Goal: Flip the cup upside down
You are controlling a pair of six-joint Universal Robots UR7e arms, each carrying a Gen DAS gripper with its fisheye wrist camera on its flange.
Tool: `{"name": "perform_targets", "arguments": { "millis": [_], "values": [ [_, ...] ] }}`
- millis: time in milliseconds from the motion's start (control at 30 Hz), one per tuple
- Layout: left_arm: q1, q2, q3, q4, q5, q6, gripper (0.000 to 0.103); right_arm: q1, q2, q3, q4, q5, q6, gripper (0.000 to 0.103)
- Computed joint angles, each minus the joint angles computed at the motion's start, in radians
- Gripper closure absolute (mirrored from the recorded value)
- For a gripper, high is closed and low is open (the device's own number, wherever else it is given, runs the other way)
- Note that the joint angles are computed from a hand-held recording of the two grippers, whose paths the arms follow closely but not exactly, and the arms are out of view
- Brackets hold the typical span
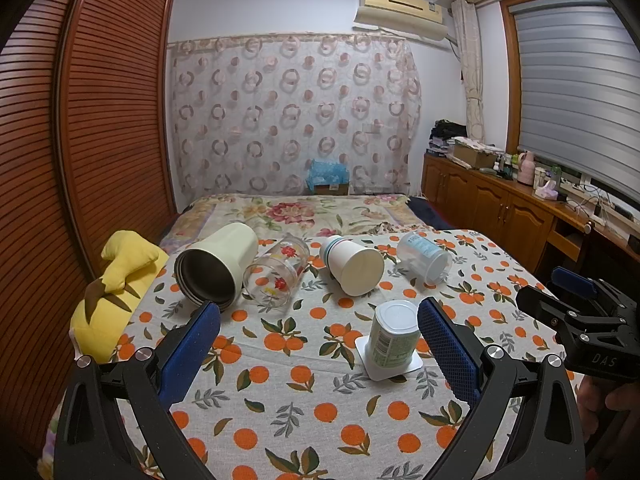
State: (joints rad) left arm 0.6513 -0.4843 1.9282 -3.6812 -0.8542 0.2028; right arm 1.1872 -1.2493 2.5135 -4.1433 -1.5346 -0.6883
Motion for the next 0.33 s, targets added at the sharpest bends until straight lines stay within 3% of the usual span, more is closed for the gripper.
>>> {"name": "perform_targets", "arguments": {
  "millis": [333],
  "values": [
    [-0.002, -0.002, 0.003, -0.002, -0.005, 0.000, 0.008, 0.001, 0.001, -0.001, 0.000, -0.001, 0.001, 0.003]
  ]
}}
